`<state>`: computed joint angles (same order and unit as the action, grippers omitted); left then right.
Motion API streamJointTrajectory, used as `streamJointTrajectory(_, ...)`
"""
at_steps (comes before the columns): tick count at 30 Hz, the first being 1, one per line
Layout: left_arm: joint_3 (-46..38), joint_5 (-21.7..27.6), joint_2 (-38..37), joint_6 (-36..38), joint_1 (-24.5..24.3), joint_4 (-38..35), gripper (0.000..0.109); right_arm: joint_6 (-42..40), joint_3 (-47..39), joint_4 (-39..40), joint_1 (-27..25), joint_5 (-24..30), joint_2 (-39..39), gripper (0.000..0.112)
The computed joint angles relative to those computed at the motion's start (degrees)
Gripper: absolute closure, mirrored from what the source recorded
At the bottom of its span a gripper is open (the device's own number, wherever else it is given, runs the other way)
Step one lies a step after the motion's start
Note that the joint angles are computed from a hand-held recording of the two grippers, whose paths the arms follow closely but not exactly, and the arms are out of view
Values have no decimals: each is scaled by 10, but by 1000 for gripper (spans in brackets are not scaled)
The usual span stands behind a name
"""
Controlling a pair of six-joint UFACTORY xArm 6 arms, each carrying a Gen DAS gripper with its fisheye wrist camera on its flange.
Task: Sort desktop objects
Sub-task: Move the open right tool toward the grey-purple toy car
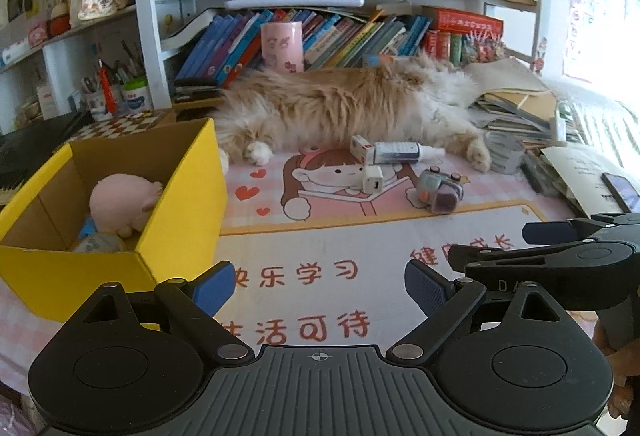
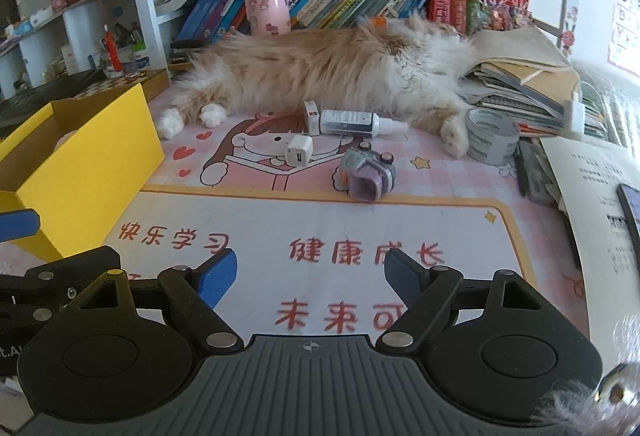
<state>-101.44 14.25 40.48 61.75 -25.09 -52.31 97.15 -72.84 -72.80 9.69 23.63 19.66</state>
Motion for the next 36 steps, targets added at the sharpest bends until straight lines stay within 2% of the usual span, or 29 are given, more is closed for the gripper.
streamJointTrajectory(7,-34,-7,28,-111,-11,108,15,-21,-7,-3,-36,-44,15,33)
streamJointTrajectory(14,-64,7,56,-228,-10,234,15,-73,-26,40,-63,-81,45,33)
streamJointTrajectory(18,-88,21,72,-279,-9,283,15,-91,-44,51,-74,-85,65,33)
streamJointTrajectory(22,-103,32,82,-305,-9,319,15,-115,-82,57,-90,-78,101,33)
streamJointTrajectory(26,-116,44,89,-330,-8,349,15,-198,-133,111,-106,-78,149,33)
streamJointTrajectory(32,-149,64,108,-367,-6,394,15,-285,-214,133,-117,-82,214,33)
streamJointTrajectory(36,-180,75,126,-371,-7,405,15,-353,-255,196,-123,-84,248,36)
